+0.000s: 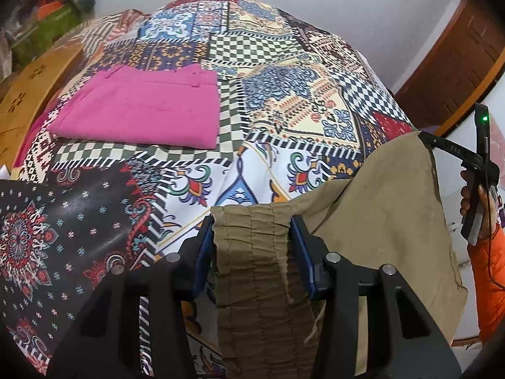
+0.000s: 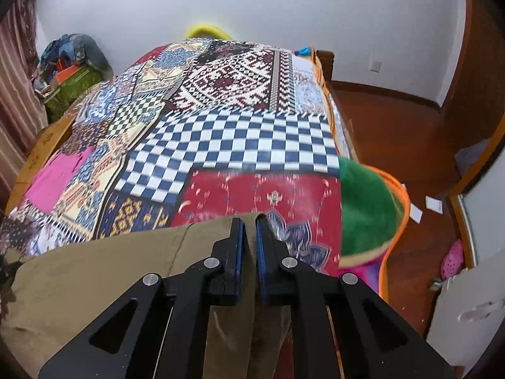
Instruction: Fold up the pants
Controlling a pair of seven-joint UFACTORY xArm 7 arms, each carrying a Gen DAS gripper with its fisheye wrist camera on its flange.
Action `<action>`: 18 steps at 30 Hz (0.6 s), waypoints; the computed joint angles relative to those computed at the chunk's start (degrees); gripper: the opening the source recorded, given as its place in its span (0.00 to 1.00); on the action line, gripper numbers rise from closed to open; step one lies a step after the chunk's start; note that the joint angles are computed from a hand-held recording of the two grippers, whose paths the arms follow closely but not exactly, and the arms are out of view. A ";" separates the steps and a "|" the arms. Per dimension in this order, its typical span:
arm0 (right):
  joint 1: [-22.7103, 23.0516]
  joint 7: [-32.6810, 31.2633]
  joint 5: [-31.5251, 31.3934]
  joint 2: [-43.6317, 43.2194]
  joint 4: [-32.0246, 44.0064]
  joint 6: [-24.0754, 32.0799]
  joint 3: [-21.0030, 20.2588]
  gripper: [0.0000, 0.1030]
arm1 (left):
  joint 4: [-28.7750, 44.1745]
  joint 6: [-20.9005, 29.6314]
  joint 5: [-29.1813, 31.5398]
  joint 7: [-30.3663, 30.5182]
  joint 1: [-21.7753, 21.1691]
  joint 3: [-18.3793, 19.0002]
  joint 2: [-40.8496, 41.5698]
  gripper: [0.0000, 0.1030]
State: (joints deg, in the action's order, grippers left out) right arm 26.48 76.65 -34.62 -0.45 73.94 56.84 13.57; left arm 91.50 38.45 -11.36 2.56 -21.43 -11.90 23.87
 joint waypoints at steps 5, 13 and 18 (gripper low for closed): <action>1.18 -1.25 -1.35 3.61 5.09 7.70 -0.62 0.06 | 0.09 0.06 1.40 -1.60 -0.49 0.71 -0.14 0.46; 3.30 -2.82 -0.02 0.64 6.30 7.93 2.00 0.09 | -1.15 0.08 2.99 -2.89 -0.79 0.90 -2.68 0.50; 7.26 -5.29 0.80 5.75 12.74 4.74 3.06 0.35 | -5.24 -3.47 7.99 -4.34 -2.10 2.02 -7.41 0.50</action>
